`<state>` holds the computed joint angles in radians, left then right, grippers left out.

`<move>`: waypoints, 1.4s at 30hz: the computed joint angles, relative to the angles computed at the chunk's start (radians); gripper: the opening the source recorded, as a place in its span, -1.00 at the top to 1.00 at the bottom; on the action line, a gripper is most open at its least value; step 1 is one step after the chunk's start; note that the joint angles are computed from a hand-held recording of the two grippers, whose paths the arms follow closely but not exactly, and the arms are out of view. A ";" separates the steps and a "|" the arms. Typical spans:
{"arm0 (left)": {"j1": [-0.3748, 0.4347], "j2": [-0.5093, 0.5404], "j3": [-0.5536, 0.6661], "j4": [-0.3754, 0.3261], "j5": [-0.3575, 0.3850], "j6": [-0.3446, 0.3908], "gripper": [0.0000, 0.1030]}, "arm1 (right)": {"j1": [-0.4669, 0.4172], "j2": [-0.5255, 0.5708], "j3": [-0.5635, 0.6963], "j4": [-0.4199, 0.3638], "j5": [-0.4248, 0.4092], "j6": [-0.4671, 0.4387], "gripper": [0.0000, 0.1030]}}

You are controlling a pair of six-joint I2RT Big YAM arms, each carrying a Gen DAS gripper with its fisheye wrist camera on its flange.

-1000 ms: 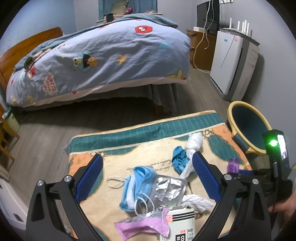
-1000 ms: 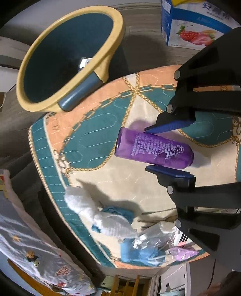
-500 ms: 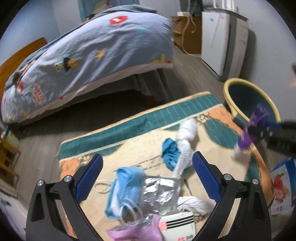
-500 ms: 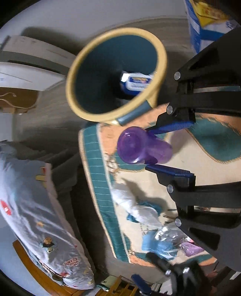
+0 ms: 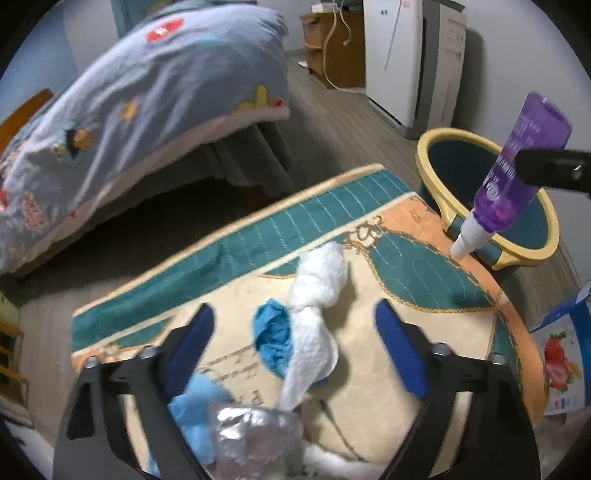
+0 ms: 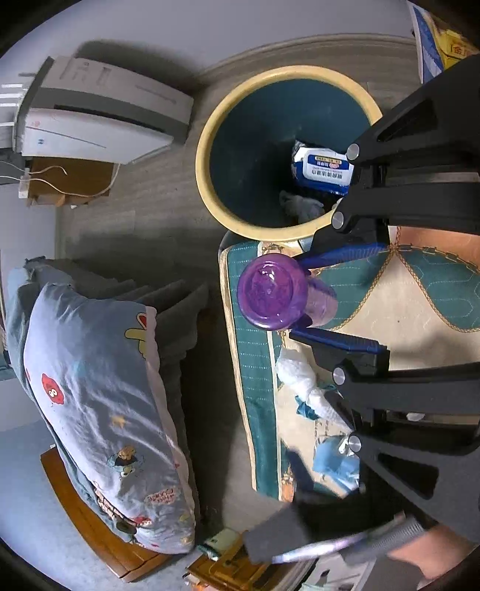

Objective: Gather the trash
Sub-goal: 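Grasp the purple spray bottle with the right gripper while the left gripper grasps a white cloth, then carry both items over the wastebasket and open both grippers to drop them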

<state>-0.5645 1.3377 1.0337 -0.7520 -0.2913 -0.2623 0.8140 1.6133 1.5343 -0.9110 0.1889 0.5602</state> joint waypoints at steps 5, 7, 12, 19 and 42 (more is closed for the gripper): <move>0.015 0.052 0.021 0.023 0.031 0.009 -0.32 | -0.020 -0.002 0.003 0.015 -0.025 -0.011 0.37; 0.020 0.072 0.032 0.040 0.048 0.011 -0.31 | -0.025 -0.006 -0.003 0.025 -0.038 -0.007 0.37; 0.016 0.126 0.055 0.036 0.040 0.030 -0.16 | -0.034 -0.006 -0.005 0.030 -0.069 -0.014 0.37; 0.010 0.137 0.058 0.031 0.049 0.074 0.39 | -0.049 -0.009 -0.004 0.015 -0.091 -0.001 0.37; -0.074 0.047 0.162 0.085 0.050 0.000 0.39 | -0.175 -0.137 -0.053 0.005 -0.013 -0.003 0.36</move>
<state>-0.6384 1.3848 1.1961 -0.6674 -0.2417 -0.2621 0.6392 1.4761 1.4811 -0.9059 0.1758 0.5574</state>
